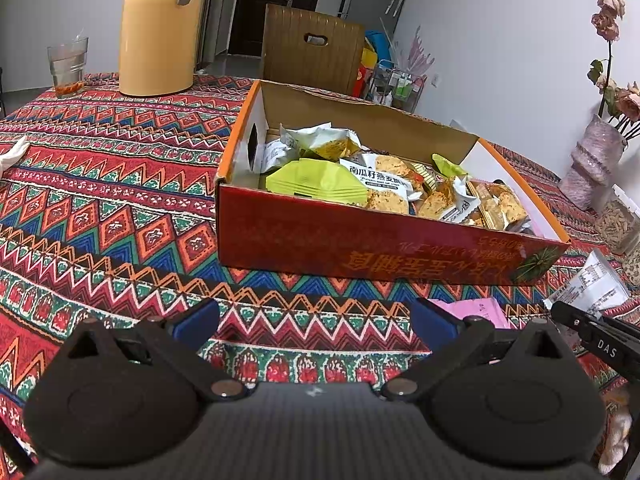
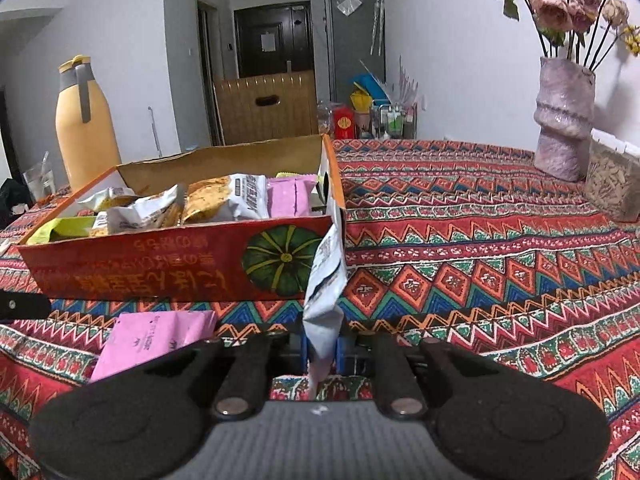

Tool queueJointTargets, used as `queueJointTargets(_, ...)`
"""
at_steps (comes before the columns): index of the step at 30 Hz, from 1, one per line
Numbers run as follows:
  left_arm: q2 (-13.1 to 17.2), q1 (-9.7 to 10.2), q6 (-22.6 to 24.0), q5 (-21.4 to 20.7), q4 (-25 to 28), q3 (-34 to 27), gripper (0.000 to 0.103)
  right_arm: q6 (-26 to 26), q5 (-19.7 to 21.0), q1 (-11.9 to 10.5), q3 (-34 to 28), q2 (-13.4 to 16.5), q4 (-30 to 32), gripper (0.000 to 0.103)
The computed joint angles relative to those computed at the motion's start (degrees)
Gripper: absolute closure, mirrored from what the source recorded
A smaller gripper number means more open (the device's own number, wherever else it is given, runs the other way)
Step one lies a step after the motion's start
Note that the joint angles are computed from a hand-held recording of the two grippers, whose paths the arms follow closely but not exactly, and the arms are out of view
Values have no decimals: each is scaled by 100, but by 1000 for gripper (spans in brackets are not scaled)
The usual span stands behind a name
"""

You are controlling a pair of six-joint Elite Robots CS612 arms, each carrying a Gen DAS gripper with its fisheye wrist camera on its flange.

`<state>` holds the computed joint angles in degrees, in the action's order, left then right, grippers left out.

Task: Organize snacks
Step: 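Grasp a white packet with the right gripper while the left grasps a pink packet, then lift the pink and white packets and carry them over the box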

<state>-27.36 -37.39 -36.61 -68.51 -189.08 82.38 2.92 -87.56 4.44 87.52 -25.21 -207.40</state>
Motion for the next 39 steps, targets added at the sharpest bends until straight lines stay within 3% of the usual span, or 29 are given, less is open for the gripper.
queueJointTargets(14,-118,-142,180,46,293,-63,0,-132,107,-94,255,-60,-567,91)
queueJointTargets(23,-29,-266,101,-176,1264,-600,0,105,199,-168,269,17,-911,91)
queueJointTargets(39,334,-379,-686,-240,2507,-1473,0,397,19,-188,268,66,-907,91)
